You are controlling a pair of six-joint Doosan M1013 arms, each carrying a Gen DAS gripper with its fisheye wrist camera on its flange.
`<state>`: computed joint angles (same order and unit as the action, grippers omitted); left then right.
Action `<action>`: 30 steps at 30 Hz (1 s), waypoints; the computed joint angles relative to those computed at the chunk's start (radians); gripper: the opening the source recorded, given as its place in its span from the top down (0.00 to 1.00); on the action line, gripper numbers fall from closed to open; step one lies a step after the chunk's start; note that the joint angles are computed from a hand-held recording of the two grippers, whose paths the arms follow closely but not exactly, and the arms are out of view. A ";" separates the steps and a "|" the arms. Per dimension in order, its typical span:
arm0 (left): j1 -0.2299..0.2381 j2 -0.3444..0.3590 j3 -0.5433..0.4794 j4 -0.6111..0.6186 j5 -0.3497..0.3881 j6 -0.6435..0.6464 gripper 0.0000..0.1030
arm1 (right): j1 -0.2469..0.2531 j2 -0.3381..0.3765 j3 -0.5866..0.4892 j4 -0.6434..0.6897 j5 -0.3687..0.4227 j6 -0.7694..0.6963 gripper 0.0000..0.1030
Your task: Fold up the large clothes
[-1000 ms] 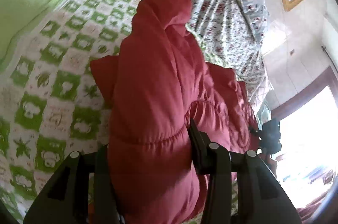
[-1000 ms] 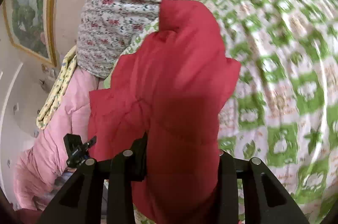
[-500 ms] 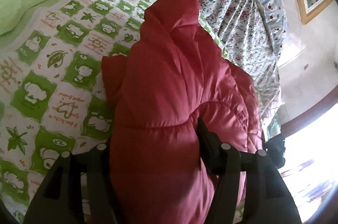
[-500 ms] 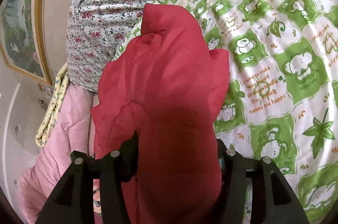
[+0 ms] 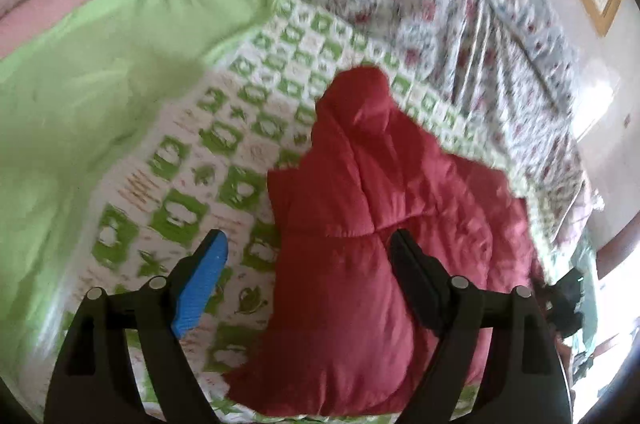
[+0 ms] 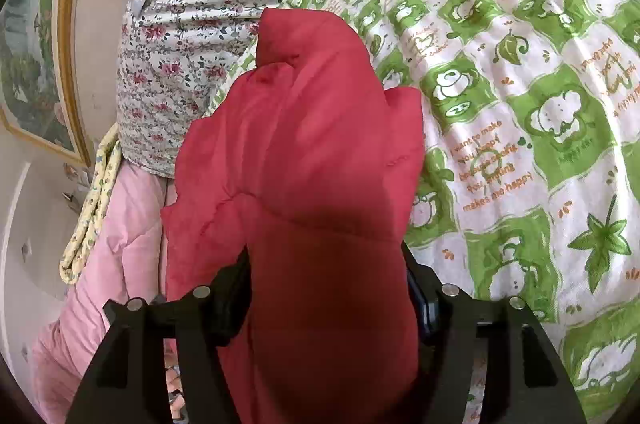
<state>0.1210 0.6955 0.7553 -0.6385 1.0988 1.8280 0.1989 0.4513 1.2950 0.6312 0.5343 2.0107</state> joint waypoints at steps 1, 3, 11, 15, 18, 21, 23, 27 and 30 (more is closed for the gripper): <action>0.002 -0.001 -0.005 -0.007 0.004 0.005 0.18 | 0.001 0.000 0.001 -0.007 -0.002 0.004 0.36; -0.002 -0.014 0.002 0.001 0.000 0.025 0.18 | 0.004 -0.001 0.001 -0.024 -0.007 0.018 0.35; -0.069 -0.039 0.002 0.002 0.051 0.143 0.18 | 0.019 0.005 -0.035 -0.182 0.029 0.150 0.26; -0.117 -0.051 0.011 0.063 0.067 0.191 0.18 | 0.022 0.006 -0.049 -0.227 0.050 0.200 0.25; -0.130 -0.061 0.027 0.067 0.062 0.215 0.18 | 0.042 -0.015 -0.059 -0.413 0.054 0.331 0.24; -0.141 -0.064 0.033 0.090 0.051 0.231 0.18 | 0.071 -0.032 -0.086 -0.640 0.097 0.468 0.24; -0.147 -0.063 0.033 0.106 0.049 0.233 0.18 | 0.094 -0.044 -0.102 -0.784 0.111 0.542 0.24; -0.157 -0.059 0.030 0.117 0.058 0.234 0.18 | 0.144 -0.024 -0.172 -0.933 0.138 0.510 0.24; -0.171 -0.057 0.028 0.163 0.046 0.233 0.18 | 0.163 0.036 -0.272 -0.815 0.186 0.296 0.24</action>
<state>-0.0496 0.6388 0.7831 -0.4756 1.1452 2.0611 0.3616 0.4877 1.0229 -0.1838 0.7201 2.3071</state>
